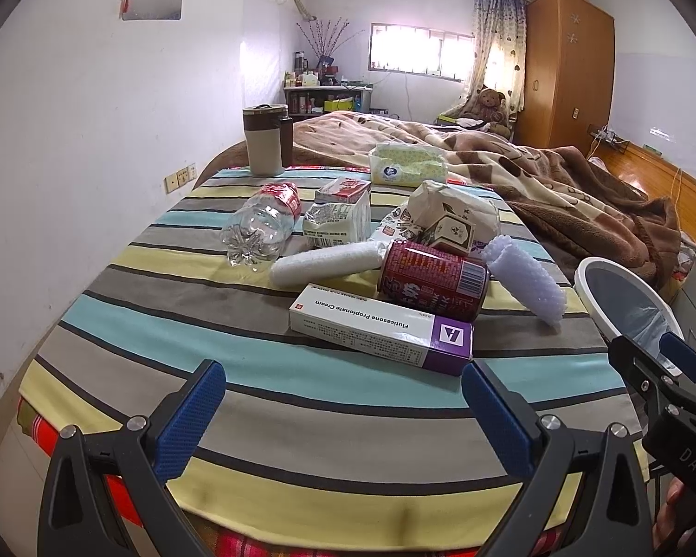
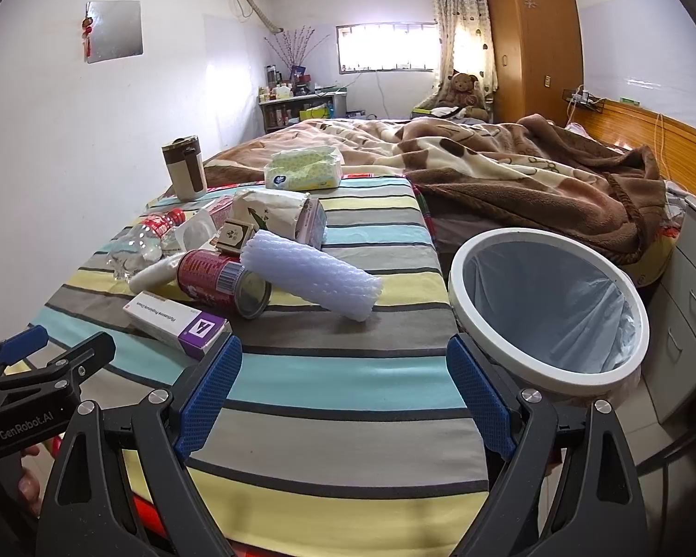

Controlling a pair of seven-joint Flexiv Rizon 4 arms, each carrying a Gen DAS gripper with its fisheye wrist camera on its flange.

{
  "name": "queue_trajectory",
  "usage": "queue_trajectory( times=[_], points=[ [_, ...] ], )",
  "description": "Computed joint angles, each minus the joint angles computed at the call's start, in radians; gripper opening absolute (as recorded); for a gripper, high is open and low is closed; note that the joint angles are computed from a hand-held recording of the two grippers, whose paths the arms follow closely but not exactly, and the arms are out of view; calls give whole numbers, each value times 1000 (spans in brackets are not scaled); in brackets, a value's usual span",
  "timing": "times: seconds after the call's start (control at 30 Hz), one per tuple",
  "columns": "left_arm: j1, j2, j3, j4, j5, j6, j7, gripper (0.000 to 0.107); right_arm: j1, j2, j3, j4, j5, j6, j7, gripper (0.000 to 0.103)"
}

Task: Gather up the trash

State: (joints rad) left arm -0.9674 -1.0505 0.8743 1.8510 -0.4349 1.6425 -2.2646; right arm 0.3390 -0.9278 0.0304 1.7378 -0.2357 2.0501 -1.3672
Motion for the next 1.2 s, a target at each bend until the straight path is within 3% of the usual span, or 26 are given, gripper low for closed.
queue_trajectory(
  times=[1.2],
  points=[
    [7, 12, -7, 9, 7, 1, 0, 103, 9, 1, -5, -1, 9, 1, -16, 92]
  ],
)
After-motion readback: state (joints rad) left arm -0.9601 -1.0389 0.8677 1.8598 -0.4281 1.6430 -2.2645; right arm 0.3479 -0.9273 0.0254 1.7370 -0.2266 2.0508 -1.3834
